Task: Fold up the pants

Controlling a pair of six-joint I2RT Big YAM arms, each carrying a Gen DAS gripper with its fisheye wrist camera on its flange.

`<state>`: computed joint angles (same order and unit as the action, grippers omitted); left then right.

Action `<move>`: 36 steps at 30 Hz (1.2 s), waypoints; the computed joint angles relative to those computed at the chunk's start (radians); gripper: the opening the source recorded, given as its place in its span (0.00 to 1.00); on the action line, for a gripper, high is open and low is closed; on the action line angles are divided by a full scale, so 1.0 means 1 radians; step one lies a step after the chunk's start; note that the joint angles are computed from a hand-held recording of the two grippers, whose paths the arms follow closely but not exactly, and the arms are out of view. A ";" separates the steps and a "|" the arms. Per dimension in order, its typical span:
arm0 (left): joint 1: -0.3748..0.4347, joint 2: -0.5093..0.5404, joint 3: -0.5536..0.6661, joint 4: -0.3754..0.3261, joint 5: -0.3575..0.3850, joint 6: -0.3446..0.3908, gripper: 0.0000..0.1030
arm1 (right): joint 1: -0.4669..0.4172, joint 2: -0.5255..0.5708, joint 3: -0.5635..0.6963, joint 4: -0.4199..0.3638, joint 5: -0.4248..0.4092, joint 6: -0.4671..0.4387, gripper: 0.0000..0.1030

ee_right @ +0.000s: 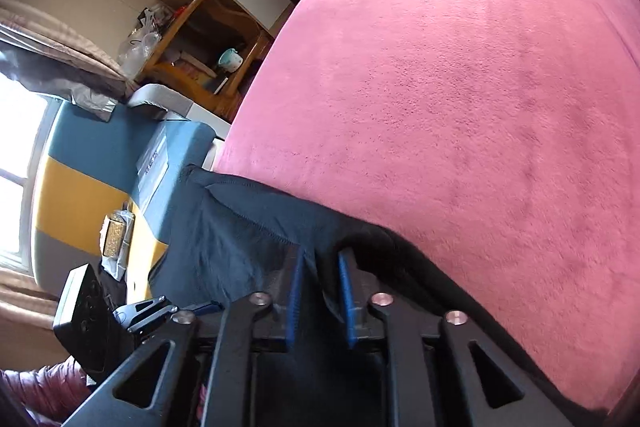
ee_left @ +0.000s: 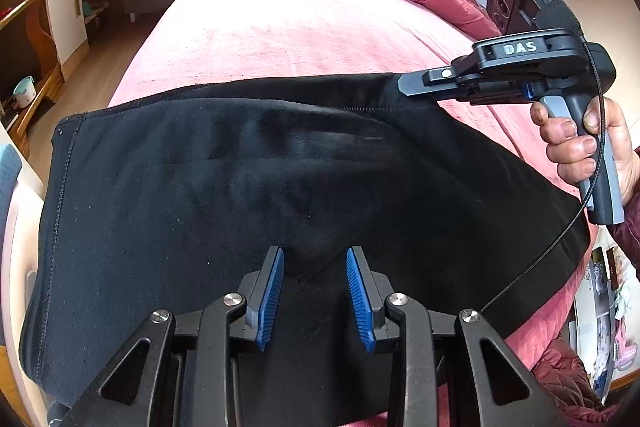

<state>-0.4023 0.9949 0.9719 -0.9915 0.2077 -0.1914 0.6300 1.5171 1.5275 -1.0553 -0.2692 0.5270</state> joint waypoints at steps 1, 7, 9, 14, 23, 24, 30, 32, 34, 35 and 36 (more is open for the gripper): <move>-0.004 0.007 0.004 0.005 -0.005 -0.005 0.32 | 0.006 0.004 0.006 0.010 0.034 0.008 0.05; 0.000 0.048 0.012 0.004 -0.041 -0.039 0.32 | 0.002 0.011 -0.049 0.055 0.120 0.058 0.04; -0.002 0.055 0.006 0.027 -0.052 -0.037 0.32 | 0.000 0.011 -0.076 0.093 0.124 0.090 0.04; -0.036 0.054 0.040 -0.020 -0.108 -0.063 0.32 | 0.037 0.032 -0.024 0.045 0.192 0.071 0.05; -0.031 -0.048 0.045 -0.156 -0.254 -0.136 0.48 | 0.113 -0.131 -0.111 0.048 0.335 0.144 0.38; -0.027 -0.060 0.042 -0.171 -0.272 -0.141 0.48 | 0.131 -0.153 -0.128 0.046 0.345 0.157 0.38; 0.025 -0.140 0.024 -0.228 -0.314 -0.117 0.49 | 0.232 -0.249 -0.223 0.040 0.378 0.254 0.38; 0.045 -0.153 0.025 -0.240 -0.321 -0.099 0.49 | 0.260 -0.267 -0.248 0.038 0.386 0.285 0.39; 0.088 -0.150 0.026 -0.233 -0.306 -0.059 0.49 | 0.296 -0.287 -0.278 0.039 0.398 0.329 0.39; 0.093 -0.151 0.020 -0.229 -0.305 -0.053 0.49 | 0.307 -0.292 -0.287 0.044 0.400 0.345 0.39; 0.099 -0.157 0.019 -0.234 -0.306 -0.048 0.49 | 0.324 -0.301 -0.303 0.049 0.404 0.366 0.39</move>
